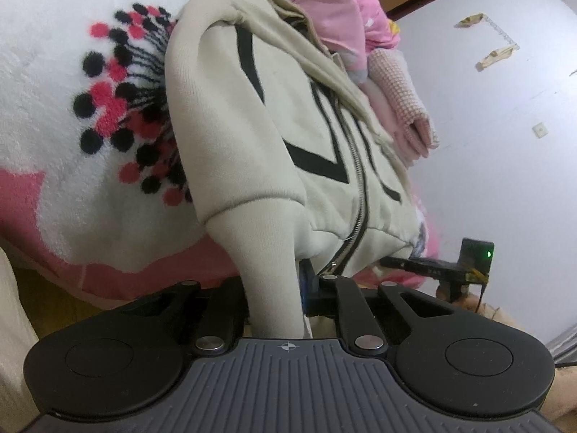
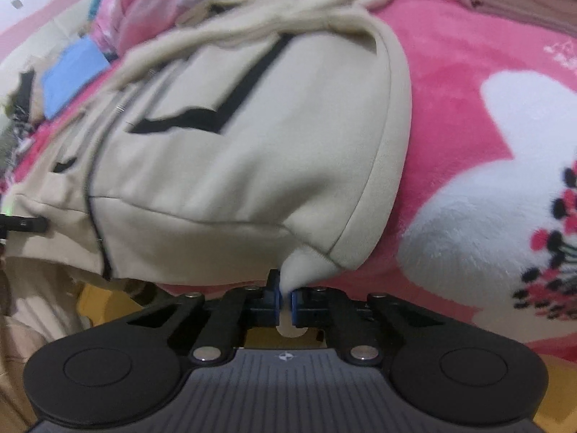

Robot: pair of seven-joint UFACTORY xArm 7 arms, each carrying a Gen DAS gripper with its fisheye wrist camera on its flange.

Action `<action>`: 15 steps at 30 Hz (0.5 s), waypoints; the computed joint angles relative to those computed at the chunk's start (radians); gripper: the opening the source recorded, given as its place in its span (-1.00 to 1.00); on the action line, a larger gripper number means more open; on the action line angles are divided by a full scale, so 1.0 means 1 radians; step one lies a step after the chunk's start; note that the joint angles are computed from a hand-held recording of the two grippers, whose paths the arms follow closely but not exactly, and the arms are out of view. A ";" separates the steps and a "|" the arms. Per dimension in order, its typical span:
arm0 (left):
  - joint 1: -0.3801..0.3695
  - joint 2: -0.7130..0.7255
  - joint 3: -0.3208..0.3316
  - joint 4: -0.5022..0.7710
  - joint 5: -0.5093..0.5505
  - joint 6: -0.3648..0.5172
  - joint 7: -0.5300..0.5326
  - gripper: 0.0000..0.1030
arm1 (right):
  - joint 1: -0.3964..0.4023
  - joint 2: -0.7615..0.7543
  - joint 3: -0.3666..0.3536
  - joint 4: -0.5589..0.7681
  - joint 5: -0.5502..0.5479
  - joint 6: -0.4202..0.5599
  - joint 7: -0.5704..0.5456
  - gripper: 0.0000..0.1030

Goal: Fold clothes

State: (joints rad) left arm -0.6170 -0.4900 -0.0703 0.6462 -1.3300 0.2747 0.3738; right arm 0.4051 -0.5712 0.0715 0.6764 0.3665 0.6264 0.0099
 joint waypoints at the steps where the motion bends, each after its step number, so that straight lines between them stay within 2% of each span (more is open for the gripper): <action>1: -0.002 -0.011 0.001 -0.004 -0.005 0.000 0.003 -0.85 | 0.001 -0.032 0.000 -0.017 0.006 -0.009 0.006 -0.91; 7: -0.026 -0.068 0.010 0.001 -0.096 -0.018 0.083 -0.88 | 0.028 -0.168 0.013 -0.080 0.030 -0.130 0.065 -0.92; 9: -0.021 -0.079 0.006 0.012 -0.141 -0.021 0.123 -0.88 | 0.043 -0.171 0.012 -0.078 0.031 -0.188 0.082 -0.92; 15: 0.028 -0.070 -0.030 0.084 -0.180 -0.037 0.198 -0.88 | 0.102 -0.108 0.003 -0.029 0.004 -0.353 0.102 -0.92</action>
State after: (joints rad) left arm -0.5893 -0.5598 -0.1006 0.7300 -1.5103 0.2381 0.5719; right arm 0.5075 -0.6797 0.0740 0.6471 0.3703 0.2730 0.1116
